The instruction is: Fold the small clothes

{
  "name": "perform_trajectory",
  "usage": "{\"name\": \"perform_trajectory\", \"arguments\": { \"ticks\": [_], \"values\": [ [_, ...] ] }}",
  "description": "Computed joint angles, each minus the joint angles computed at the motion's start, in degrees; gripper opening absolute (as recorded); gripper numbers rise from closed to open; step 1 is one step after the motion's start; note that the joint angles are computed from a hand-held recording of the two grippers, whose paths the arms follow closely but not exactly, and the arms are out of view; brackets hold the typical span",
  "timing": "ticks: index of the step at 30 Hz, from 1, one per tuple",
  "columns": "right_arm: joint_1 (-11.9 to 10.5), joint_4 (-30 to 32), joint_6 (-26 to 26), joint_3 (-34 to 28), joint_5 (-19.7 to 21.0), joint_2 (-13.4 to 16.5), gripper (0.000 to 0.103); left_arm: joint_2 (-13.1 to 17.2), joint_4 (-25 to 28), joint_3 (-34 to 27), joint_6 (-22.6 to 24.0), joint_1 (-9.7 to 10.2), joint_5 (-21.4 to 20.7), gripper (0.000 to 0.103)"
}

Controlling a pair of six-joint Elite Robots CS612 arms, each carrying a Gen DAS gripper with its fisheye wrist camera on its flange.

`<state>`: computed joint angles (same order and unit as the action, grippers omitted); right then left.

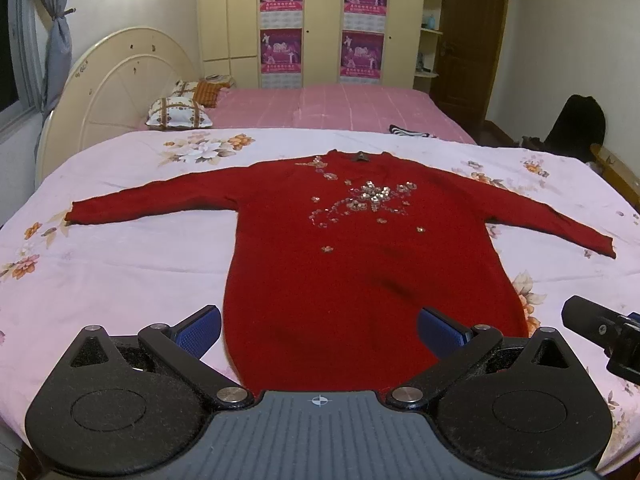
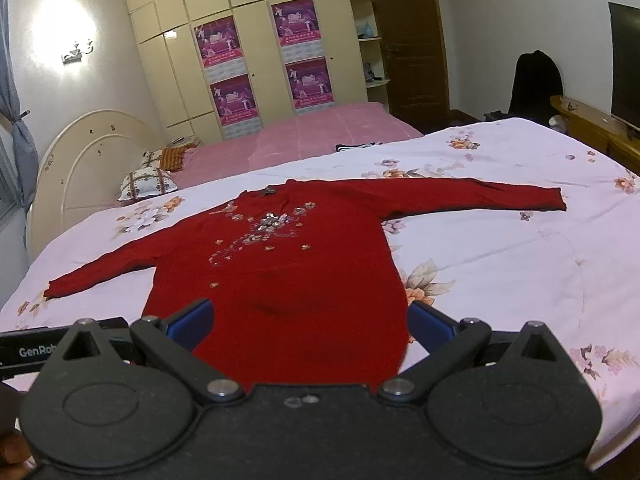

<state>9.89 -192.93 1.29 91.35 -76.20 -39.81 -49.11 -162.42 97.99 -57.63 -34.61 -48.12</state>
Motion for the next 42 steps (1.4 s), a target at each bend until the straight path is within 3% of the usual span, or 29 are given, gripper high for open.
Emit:
{"name": "perform_trajectory", "arguments": {
  "ticks": [11,21,26,31,34,42],
  "values": [
    [-0.6,1.6,0.6,-2.9,-1.1,1.7,0.102,2.1,2.3,-3.8,1.2,0.87,-0.5,0.103],
    [-2.2,3.4,1.8,-9.0,-1.8,5.6,0.102,7.3,1.6,-11.7,8.5,3.4,-3.3,0.103],
    [-3.0,5.9,3.4,-14.2,-4.5,8.6,0.098,11.0,1.6,-17.8,11.7,5.02,-5.9,0.103],
    [-3.8,10.1,4.4,-21.2,-6.9,12.3,0.09,15.2,5.1,-25.3,13.7,6.54,-7.4,0.103],
    [-4.6,14.2,6.9,-26.4,-7.3,14.9,0.082,18.1,7.4,-30.2,15.9,7.46,-8.1,0.103],
    [-6.4,26.4,13.3,-42.6,-10.4,23.4,0.075,26.9,14.9,-45.7,19.2,9.81,-10.4,0.103]
  ]
}}
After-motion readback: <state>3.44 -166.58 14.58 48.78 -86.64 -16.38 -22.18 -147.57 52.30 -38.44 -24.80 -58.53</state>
